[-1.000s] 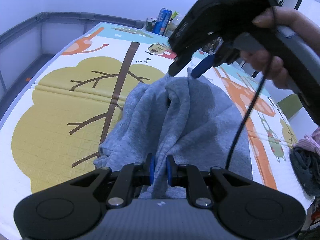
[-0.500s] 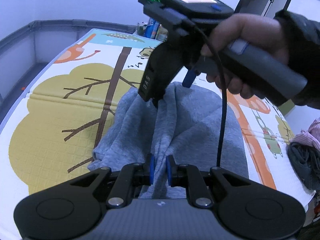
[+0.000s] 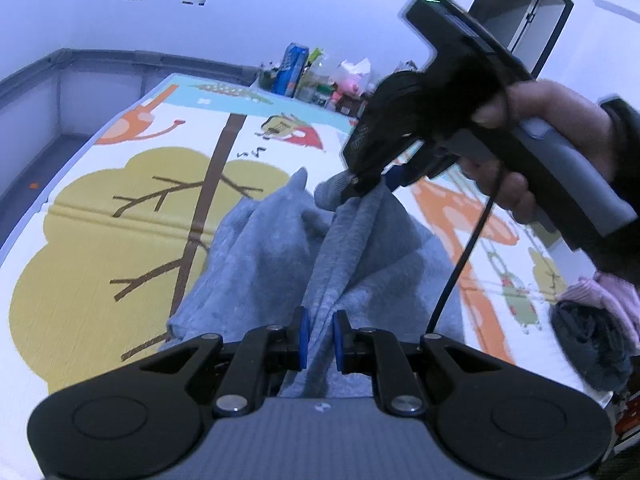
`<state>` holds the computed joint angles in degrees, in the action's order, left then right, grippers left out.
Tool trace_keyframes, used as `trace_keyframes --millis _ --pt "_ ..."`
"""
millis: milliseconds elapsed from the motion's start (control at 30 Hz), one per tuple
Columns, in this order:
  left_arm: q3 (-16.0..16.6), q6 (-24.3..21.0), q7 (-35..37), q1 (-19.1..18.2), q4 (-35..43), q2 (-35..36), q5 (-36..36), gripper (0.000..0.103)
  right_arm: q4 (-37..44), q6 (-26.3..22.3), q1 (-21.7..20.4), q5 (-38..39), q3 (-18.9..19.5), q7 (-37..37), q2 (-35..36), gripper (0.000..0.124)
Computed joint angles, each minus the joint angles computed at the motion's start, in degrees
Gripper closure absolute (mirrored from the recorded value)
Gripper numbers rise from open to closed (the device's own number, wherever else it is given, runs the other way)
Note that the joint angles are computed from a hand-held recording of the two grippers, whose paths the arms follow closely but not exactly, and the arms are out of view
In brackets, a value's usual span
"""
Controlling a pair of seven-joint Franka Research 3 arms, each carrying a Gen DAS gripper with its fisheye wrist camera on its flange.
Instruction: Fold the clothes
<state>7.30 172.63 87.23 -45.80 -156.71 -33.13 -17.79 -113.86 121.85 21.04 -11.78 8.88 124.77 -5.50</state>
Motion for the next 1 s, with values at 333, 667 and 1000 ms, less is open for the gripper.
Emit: trace_keyframes --millis 333,667,1000 --pt "-1.38 0.56 -1.52 1.09 1.14 -1.6 1.98 0.088 -13.2 11.72 -4.73 7.43 0.19 3.84 -15.23 0.105" --pt "-8.51 -2.42 -11.25 13.5 1.1 -1.82 9.47 0.089 -13.83 16.15 -6.83 8.7 2.13 4.25 -14.84 0.106" --pt "1.56 -3.03 -8.95 8.15 2.14 4.1 2.13 0.089 -11.79 17.76 -5.4 7.34 2.29 6.79 -9.87 0.106"
